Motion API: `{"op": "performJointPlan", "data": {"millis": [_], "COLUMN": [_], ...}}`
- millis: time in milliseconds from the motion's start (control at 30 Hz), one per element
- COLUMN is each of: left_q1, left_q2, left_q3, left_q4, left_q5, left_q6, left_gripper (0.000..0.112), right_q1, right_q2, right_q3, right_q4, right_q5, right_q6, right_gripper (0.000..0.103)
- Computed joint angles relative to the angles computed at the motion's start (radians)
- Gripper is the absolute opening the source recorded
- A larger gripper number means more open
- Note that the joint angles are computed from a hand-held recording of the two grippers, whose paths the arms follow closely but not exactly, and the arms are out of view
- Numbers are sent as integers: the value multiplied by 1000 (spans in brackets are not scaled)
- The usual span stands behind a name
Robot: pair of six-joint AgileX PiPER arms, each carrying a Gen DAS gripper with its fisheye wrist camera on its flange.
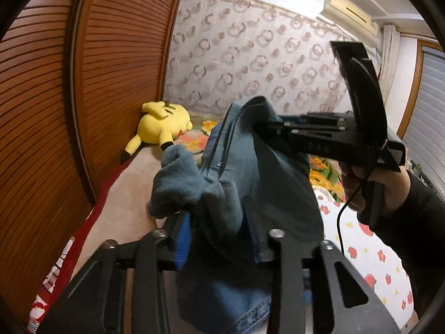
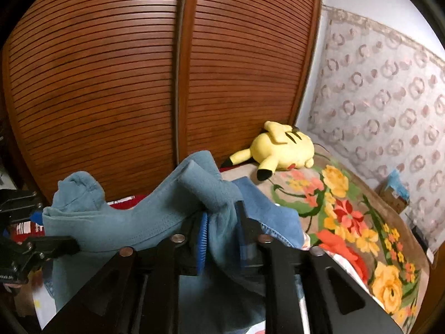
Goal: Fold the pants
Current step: 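Lift the folded shorts with both grippers and carry toward the jeans, then lower the shorts onto the blue jeans pile and open both grippers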
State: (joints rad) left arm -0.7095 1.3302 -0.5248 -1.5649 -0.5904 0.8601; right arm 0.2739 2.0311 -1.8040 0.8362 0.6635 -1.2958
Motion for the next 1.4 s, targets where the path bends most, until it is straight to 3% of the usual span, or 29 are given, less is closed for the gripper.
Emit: {"op": "performJointPlan", "data": {"millis": [167, 267, 467, 600, 800, 967, 1167, 1400], "left_q1": [-40, -61, -13, 37, 54, 47, 20, -25], "left_q2": [-32, -32, 43, 104, 127, 132, 128, 120], "left_q3": [-3, -33, -83, -88, -74, -87, -95, -109], "left_q4": [-56, -86, -53, -46, -38, -83, -83, -148], "left_q5": [-65, -93, 10, 92, 122, 111, 95, 52], "left_q6": [69, 127, 162, 156, 130, 187, 186, 240], "left_gripper": [52, 52, 52, 52, 52, 52, 75, 82], "right_q1": [-68, -125, -160, -131, -96, -107, -154, -198], "right_q2": [-48, -68, -26, 90, 219, 101, -18, -141], "right_q3": [48, 70, 47, -144, -370, -134, 104, 325], "right_q4": [152, 200, 142, -4, -109, 21, 177, 297], "right_q5": [24, 103, 201, 193, 210, 125, 103, 90], "right_q6": [-76, -93, -54, 134, 328, 192, 16, -122], "right_gripper": [35, 35, 35, 35, 35, 35, 35, 35]}}
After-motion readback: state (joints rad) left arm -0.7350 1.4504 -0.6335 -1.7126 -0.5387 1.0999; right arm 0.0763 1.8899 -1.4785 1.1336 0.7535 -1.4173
